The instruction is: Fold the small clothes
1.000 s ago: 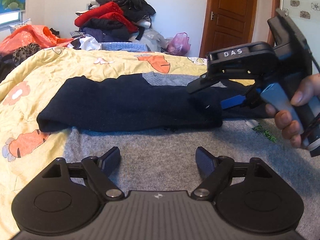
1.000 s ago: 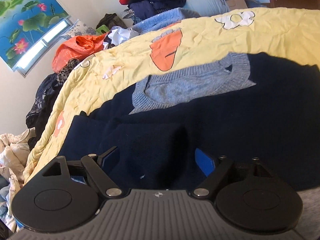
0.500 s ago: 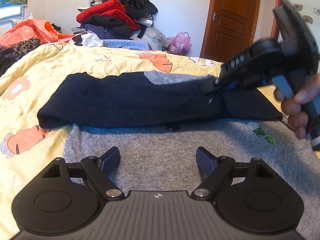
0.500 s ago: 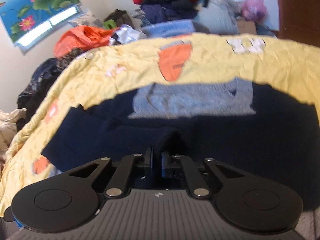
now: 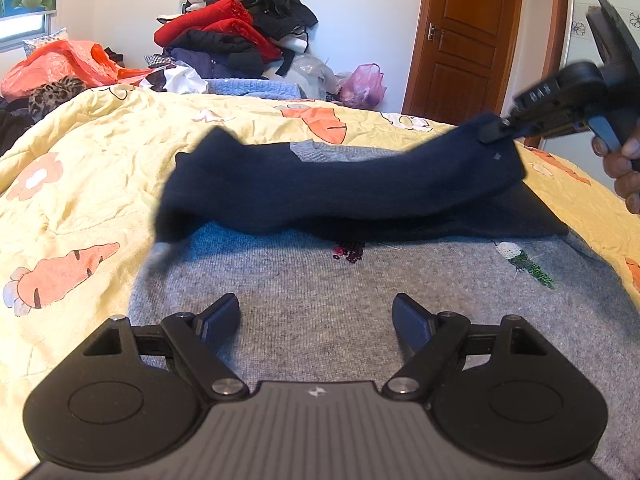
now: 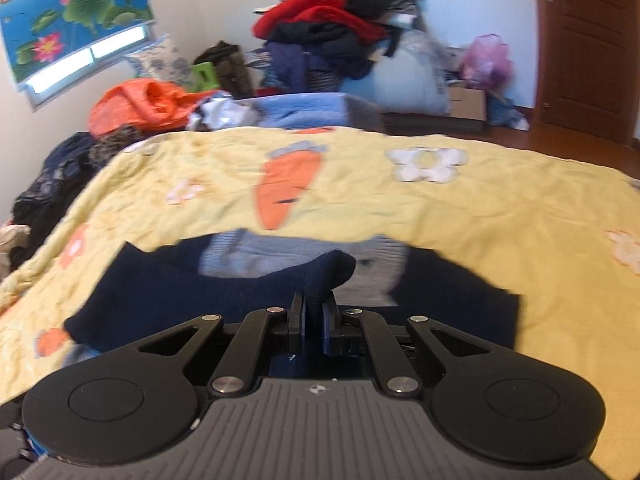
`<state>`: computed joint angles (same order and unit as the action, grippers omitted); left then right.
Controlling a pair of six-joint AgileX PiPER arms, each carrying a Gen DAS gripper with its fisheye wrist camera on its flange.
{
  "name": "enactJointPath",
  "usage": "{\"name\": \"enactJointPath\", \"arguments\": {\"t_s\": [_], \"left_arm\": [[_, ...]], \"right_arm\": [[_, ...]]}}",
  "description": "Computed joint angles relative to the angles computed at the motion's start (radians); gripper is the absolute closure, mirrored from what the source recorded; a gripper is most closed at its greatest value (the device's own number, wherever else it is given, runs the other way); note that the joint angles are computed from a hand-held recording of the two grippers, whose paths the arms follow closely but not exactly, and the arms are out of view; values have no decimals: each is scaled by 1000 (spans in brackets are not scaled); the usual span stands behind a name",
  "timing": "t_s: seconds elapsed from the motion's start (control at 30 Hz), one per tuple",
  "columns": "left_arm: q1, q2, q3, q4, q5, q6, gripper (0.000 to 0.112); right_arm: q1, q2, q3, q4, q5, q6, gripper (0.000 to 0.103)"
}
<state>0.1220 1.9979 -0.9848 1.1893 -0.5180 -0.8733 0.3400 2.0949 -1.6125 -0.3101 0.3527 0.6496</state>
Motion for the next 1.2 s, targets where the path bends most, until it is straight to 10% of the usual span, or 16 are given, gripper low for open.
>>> {"name": "enactJointPath", "arguments": {"t_s": [1.2], "left_arm": [[-23, -5, 0, -33, 36, 29, 28]], "right_arm": [[-77, 48, 160, -302, -76, 353, 88]]}}
